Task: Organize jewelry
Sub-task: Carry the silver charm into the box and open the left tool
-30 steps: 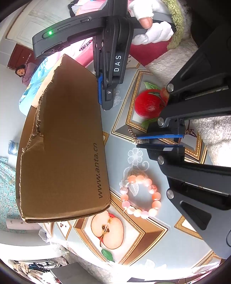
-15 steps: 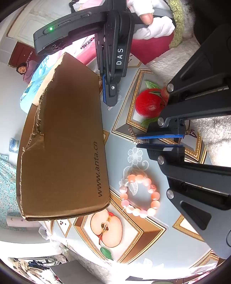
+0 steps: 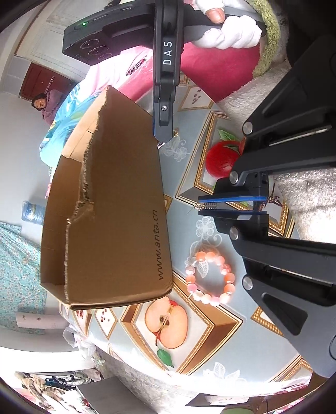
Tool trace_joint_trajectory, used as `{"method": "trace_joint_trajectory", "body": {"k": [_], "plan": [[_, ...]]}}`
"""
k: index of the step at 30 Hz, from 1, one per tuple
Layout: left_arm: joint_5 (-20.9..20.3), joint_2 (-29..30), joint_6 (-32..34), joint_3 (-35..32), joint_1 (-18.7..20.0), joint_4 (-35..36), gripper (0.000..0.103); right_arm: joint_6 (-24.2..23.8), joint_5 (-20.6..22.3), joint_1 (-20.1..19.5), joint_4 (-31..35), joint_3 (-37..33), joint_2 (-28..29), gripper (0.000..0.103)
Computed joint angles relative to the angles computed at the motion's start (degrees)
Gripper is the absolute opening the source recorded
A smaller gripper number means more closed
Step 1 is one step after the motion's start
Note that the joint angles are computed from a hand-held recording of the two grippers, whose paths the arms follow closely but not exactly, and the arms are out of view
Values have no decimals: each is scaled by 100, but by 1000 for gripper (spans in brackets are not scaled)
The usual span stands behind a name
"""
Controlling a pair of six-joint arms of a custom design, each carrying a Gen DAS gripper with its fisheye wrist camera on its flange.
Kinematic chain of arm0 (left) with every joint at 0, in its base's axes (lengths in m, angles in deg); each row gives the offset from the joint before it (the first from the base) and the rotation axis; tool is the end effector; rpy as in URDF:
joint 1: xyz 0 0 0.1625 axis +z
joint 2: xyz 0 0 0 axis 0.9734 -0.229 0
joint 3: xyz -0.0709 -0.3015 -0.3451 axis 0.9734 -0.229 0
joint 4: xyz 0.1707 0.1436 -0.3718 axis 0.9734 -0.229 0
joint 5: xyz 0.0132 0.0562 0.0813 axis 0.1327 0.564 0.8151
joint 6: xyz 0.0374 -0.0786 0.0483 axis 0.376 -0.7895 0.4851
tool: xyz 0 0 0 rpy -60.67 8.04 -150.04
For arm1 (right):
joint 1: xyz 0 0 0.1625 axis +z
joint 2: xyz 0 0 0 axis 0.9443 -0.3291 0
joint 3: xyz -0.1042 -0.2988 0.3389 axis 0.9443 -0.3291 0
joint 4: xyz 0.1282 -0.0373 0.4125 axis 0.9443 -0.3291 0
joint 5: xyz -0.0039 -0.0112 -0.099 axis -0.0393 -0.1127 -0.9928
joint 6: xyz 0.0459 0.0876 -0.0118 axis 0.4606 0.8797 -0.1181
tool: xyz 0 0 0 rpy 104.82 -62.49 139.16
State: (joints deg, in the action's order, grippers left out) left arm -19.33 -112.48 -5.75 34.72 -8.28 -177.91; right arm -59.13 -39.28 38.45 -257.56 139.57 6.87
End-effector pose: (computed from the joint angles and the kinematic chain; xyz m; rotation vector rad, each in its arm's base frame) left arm -0.0937 -0.6657 0.2726 1.0581 2.6435 -0.5197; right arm 0.3137 -0.6497 0.0925 0.1416 -2.6116 0.7878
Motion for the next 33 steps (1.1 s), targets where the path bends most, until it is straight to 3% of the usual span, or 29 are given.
{"method": "trace_joint_trajectory", "body": {"k": [7, 14, 19, 24, 26, 33], "plan": [[-668, -251, 182, -68, -98, -138, 4, -432, 234, 164, -580, -5, -55, 5], [-1321, -236, 401, -507, -303, -158, 4, -1261, 350, 354, -1273, -44, -193, 5], [-1219, 259, 365, -1272, -466, 138, 4, -1611, 329, 271, -1354, -360, -180, 5], [-608, 1049, -30, -2334, -560, 913, 4, -1929, 15, 117, -928, -832, -36, 5], [-476, 1402, -262, -2858, -561, 1500, 4, -1889, -152, 44, -622, -992, 1, 5], [-272, 2391, -877, -4322, -480, 3201, 4, -1559, -118, -207, 318, -1325, 62, 5]]}}
